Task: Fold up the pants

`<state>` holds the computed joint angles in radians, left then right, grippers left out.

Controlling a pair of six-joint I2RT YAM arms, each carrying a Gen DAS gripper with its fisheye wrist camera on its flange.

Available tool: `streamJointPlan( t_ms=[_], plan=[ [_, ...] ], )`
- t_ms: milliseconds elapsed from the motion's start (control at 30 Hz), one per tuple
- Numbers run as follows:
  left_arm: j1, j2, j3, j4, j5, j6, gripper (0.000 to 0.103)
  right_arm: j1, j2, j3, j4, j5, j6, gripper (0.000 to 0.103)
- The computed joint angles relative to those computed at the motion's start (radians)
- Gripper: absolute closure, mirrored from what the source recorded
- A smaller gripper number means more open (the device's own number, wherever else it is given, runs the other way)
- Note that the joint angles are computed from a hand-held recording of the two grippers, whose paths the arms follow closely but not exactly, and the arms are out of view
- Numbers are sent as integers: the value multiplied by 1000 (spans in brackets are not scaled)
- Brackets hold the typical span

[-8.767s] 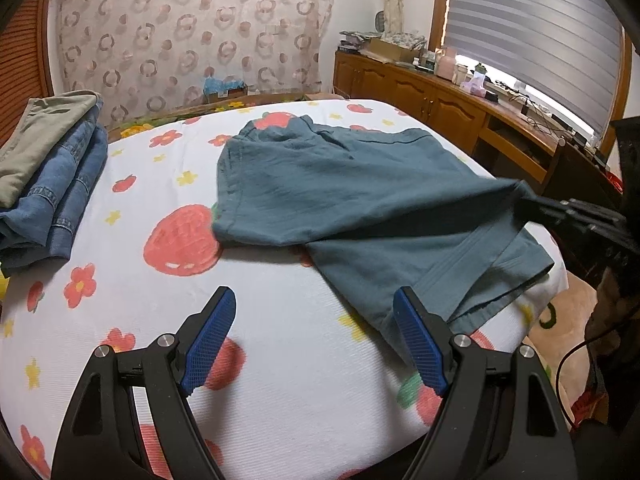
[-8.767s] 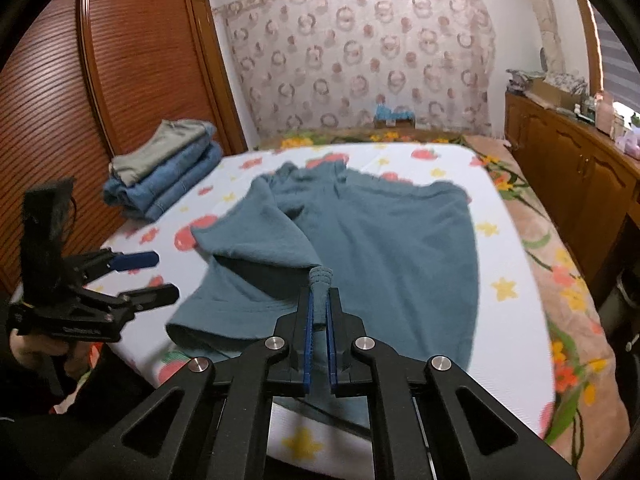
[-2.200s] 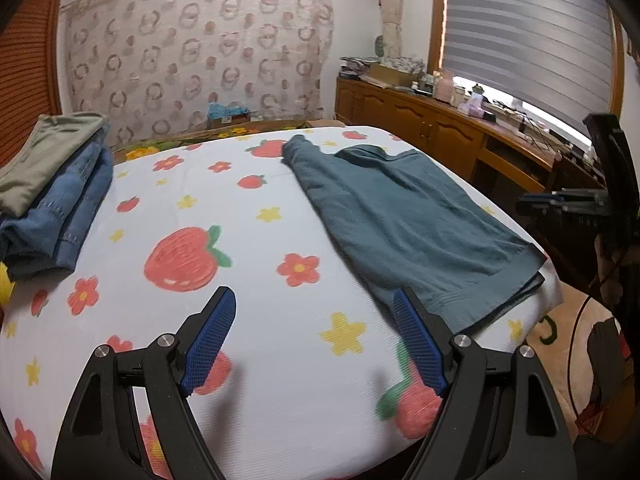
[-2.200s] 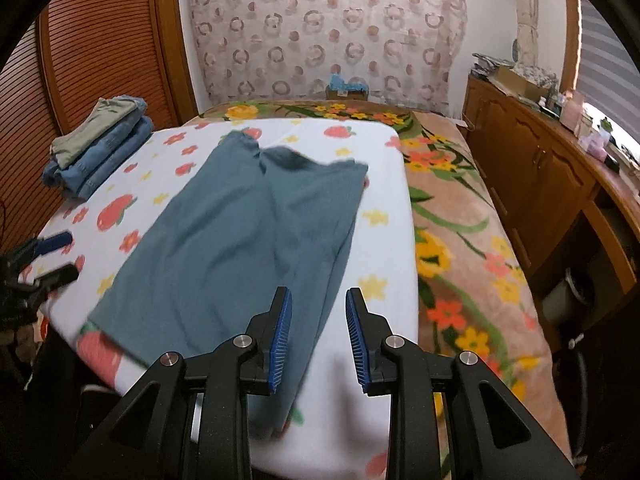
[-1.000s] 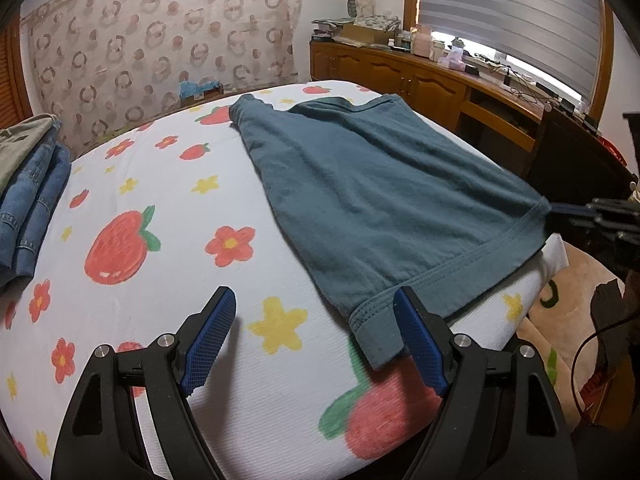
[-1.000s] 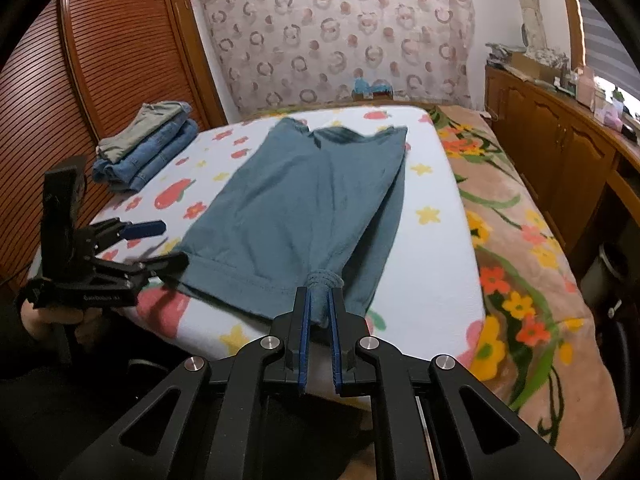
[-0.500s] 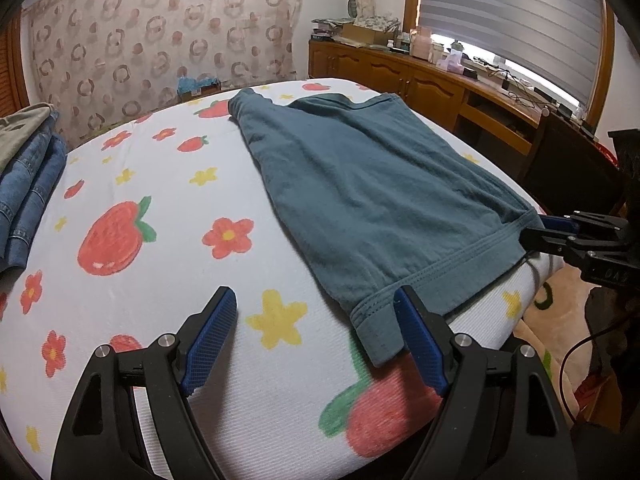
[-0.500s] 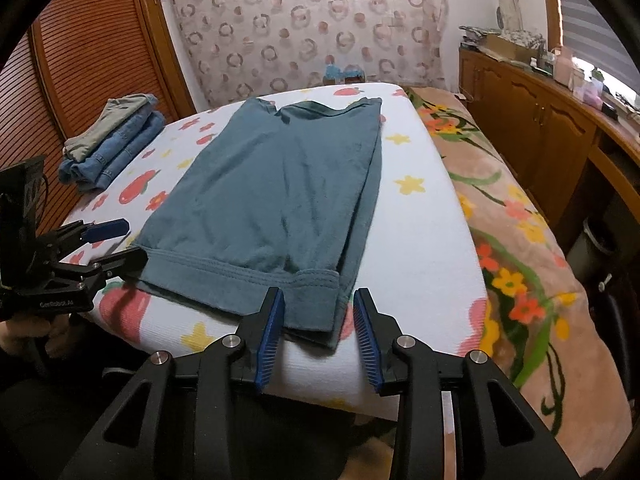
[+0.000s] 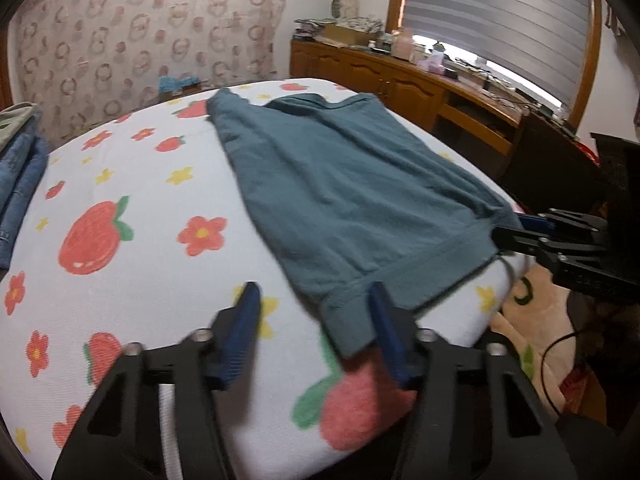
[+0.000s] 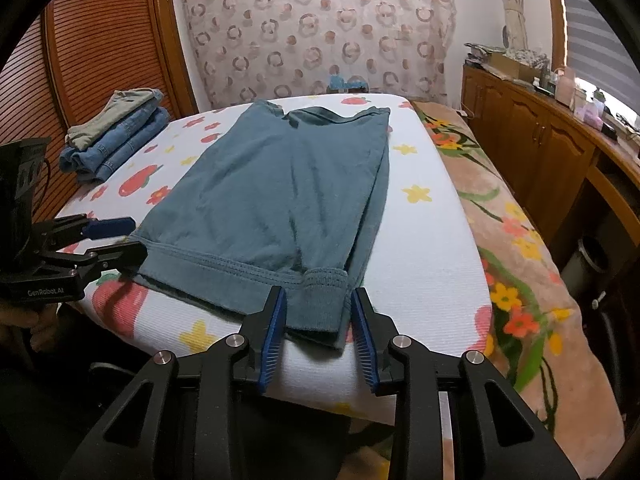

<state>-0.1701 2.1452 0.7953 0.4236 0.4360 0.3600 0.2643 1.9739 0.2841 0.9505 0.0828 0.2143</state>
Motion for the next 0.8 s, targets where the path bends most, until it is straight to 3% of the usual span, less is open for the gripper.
streamJointPlan(
  t_ms=[167, 433, 500, 567, 800],
  plan=[
    [-3, -5, 12, -54, 52, -1, 73, -21, 9, -12, 31, -52, -17, 82],
    [-13, -9, 15, -66, 56, -12, 75, -45, 10, -11, 34, -96, -26, 87],
    [-9, -14, 3, -46, 58, -11, 87, -42, 14, -6, 38, -99, -18, 88],
    [-5, -28, -12, -34, 66, -4, 90, -46, 13, -7, 46, -109, -16, 88],
    [58, -202, -89, -9, 166, -18, 92, -43, -125, -41, 25, -133, -14, 89]
  ],
)
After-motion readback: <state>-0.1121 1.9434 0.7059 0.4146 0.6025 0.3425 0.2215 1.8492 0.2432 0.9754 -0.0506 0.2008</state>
